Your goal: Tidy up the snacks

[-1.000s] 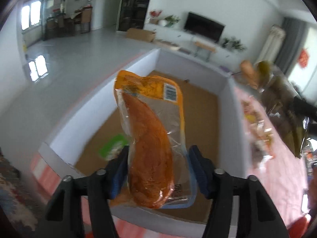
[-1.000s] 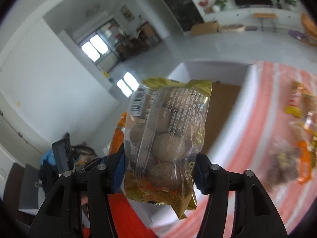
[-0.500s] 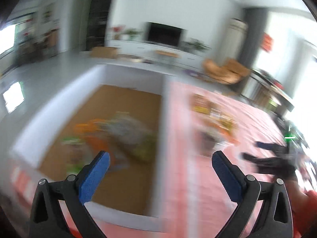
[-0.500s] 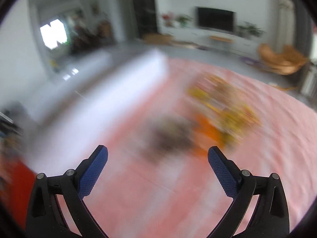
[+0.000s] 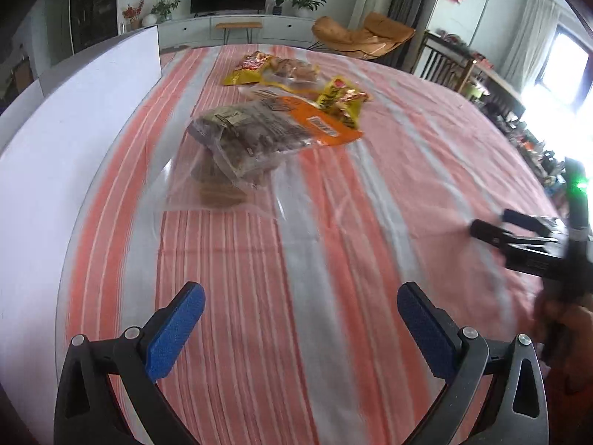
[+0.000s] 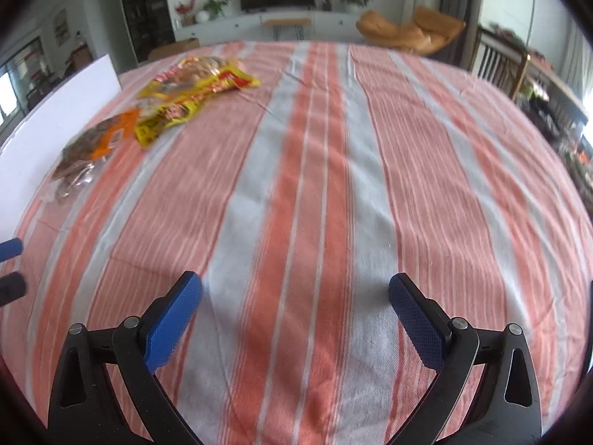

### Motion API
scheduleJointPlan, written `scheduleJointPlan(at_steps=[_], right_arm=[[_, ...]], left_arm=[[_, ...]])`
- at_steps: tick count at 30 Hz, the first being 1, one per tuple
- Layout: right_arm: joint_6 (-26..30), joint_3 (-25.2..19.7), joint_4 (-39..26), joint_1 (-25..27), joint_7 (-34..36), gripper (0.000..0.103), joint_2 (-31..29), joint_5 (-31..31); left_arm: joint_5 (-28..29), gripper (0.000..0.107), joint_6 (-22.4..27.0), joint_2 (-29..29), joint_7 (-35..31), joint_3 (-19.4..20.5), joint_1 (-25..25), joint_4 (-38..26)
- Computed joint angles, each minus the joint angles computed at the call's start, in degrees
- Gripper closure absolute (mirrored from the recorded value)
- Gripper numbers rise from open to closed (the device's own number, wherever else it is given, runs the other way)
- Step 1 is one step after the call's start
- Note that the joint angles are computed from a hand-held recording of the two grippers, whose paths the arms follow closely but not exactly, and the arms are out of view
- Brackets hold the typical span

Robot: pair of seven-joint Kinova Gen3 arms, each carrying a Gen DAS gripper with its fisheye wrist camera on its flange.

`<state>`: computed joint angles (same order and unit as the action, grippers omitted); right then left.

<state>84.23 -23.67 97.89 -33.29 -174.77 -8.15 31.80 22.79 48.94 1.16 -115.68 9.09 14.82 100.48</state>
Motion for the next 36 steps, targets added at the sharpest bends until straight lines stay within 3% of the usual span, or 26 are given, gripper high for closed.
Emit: scheduleJointPlan(at_steps=[3,10,36], right_arm=[[0.9,0.4,-0.9,0.0,0.7,0.001,1.2,0.6],[0.1,1.4,-0.5,-0.6,0.3,0.001,2.3,1.3],[0.6,2.1,-0.7,-1.6,0.0,0.0,2.5,1.4]], left_arm=[[-5.2,0.005,-3.5,1.1,4.2,1.1,1.9,0.9],[-10.3,0.005,-8.7,-1.3,6.3,1.9,3.2,5.6],[-9.8,0.004,-8.7,-2.2,5.6,1.2,3.5,6.1]])
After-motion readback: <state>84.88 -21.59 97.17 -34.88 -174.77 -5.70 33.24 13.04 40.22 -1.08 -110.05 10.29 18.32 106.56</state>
